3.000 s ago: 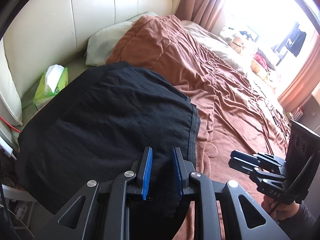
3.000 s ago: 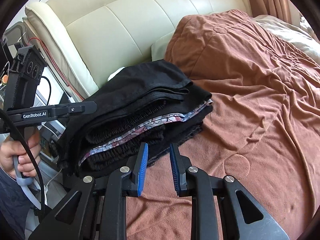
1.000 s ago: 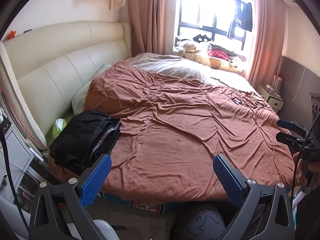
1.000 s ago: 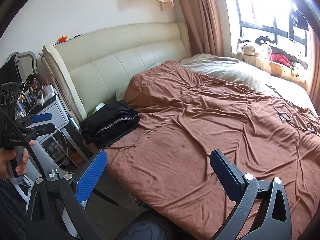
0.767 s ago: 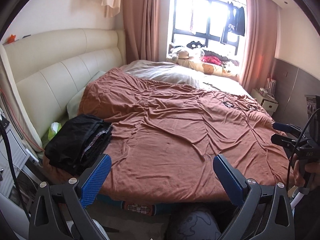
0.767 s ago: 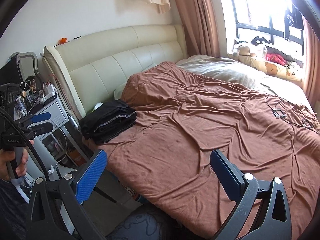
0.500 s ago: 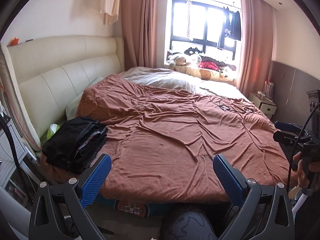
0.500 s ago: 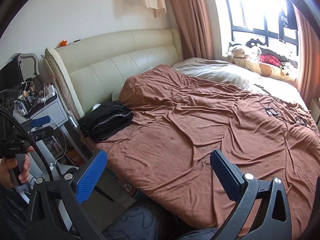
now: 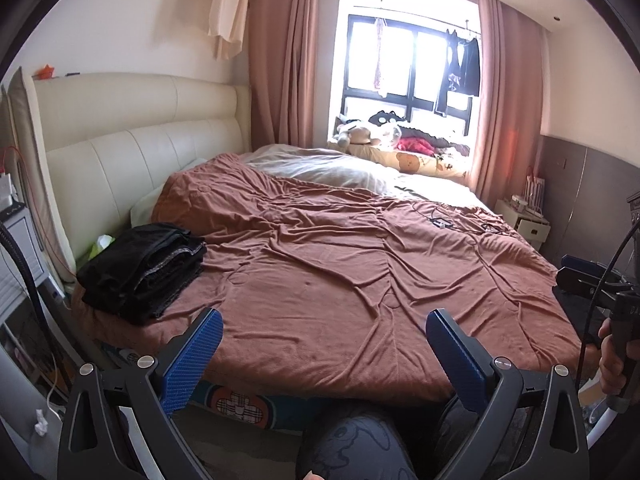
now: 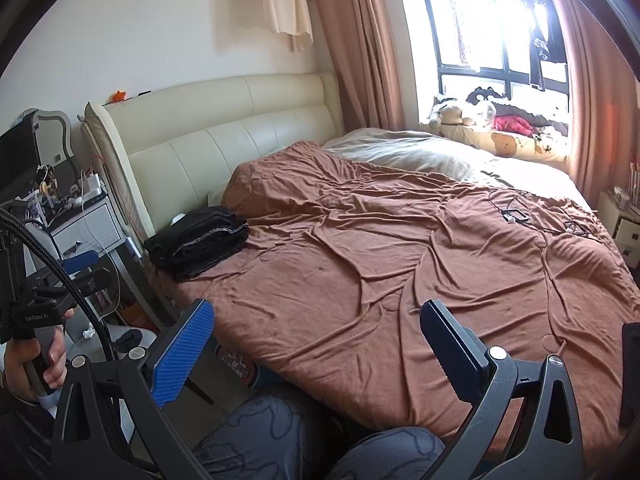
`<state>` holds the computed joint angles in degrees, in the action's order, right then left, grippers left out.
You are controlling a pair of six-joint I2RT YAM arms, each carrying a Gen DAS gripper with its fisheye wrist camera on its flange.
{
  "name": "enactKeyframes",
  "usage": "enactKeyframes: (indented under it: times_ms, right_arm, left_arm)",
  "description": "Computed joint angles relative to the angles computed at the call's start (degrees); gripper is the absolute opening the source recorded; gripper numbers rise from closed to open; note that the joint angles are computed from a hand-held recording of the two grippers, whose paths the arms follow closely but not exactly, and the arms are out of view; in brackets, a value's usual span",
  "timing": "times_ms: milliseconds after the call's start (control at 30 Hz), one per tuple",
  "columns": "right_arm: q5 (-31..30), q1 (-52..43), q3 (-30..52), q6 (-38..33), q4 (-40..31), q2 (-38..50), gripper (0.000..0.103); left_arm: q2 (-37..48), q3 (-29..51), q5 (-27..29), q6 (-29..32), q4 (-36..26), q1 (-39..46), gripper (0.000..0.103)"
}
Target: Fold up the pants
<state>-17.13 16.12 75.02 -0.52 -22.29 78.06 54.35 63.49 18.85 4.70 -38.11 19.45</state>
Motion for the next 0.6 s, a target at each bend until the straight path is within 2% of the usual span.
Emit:
enactKeyframes:
  times_ms: [333, 500, 600]
  right_arm:
    - [1.9, -0.8, -12.1, 1.4, 4.4, -6.7, 0.103]
    - [1.4, -1.8, -16.5, 2.7, 7.1, -9.7, 0.103]
    - [3.3, -1.6, -19.1, 3.1, 8.2, -11.7, 0.103]
  left_arm:
    - [-8.3, -10.8, -9.5, -3.0, 4.6, -8.1, 0.102]
    - [-12.8, -16.0, -11.6, -4.8, 8.0, -11.1, 0.102]
    - [-14.1, -18.7, -12.2, -6.4, 10.2, -12.1, 0.102]
